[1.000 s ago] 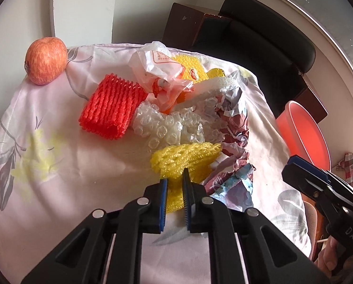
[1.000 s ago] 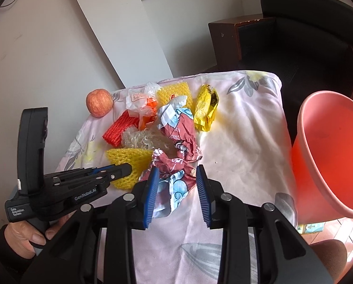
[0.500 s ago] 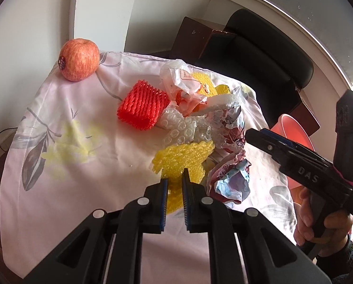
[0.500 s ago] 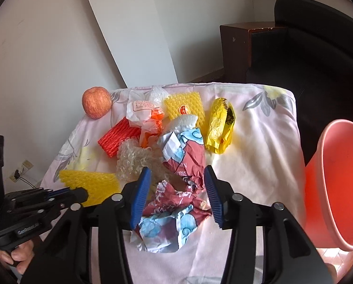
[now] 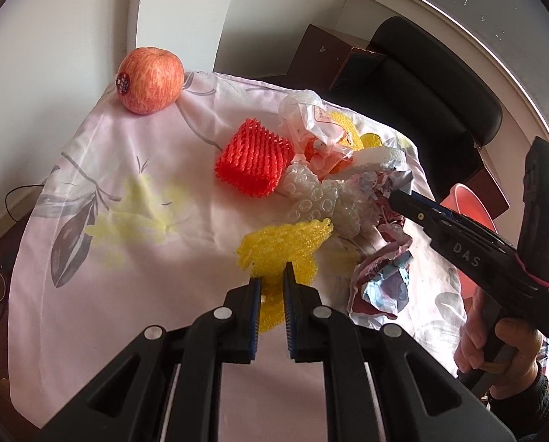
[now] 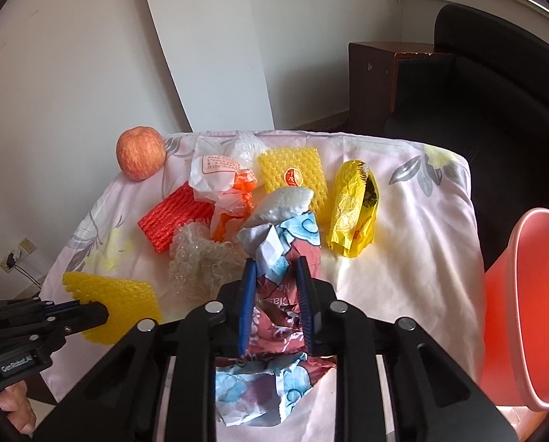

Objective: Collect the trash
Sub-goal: 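Grasp the yellow foam net with the left gripper while the right gripper grasps a foil wrapper, then carry both items over the pink bucket and open both grippers to drop them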

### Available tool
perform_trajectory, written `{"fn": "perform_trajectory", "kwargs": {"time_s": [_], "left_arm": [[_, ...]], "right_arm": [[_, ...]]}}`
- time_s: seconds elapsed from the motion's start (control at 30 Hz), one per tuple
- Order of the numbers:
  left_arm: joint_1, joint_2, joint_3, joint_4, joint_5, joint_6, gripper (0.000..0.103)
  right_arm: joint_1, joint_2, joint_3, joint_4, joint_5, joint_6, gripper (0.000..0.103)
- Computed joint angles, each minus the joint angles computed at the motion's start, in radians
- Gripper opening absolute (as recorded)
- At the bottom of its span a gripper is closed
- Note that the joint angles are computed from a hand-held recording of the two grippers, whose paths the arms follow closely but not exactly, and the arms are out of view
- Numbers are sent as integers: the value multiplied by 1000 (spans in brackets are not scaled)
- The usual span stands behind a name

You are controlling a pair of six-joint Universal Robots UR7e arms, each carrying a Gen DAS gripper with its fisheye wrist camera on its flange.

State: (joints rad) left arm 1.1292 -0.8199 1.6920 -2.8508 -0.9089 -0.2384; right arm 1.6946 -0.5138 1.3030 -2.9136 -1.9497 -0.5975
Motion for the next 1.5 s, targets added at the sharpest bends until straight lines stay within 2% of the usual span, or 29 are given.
{"fn": "perform_trajectory", "kwargs": {"time_s": [0.2, 0.33, 0.43, 0.63, 0.83, 1.1, 1.27, 1.5], "left_arm": [[-17, 10, -9, -26, 31, 32, 10], [-35, 20, -12, -78, 40, 65, 10], [-48, 25, -19, -103, 34, 83, 10], [-80, 54, -60, -101, 23, 131, 10], [-107, 124, -160, -21, -20, 170, 10], [-137, 265, -356, 123, -110, 220, 10], [-148, 361, -499, 256, -179, 228, 10], [-183, 490, -680, 402, -190, 275, 10]], "right_arm": [[9, -77, 83, -23, 74, 17, 21], [-2, -132, 128, -35, 168, 69, 21], [-3, -158, 145, -41, 205, 77, 21], [-2, -187, 176, -77, 170, 86, 21], [-1, -211, 208, -175, 63, 84, 21], [-36, -254, 207, -207, -73, 164, 21], [-68, -280, 213, -242, -143, 205, 21], [-116, -305, 201, -238, -216, 266, 21]]}}
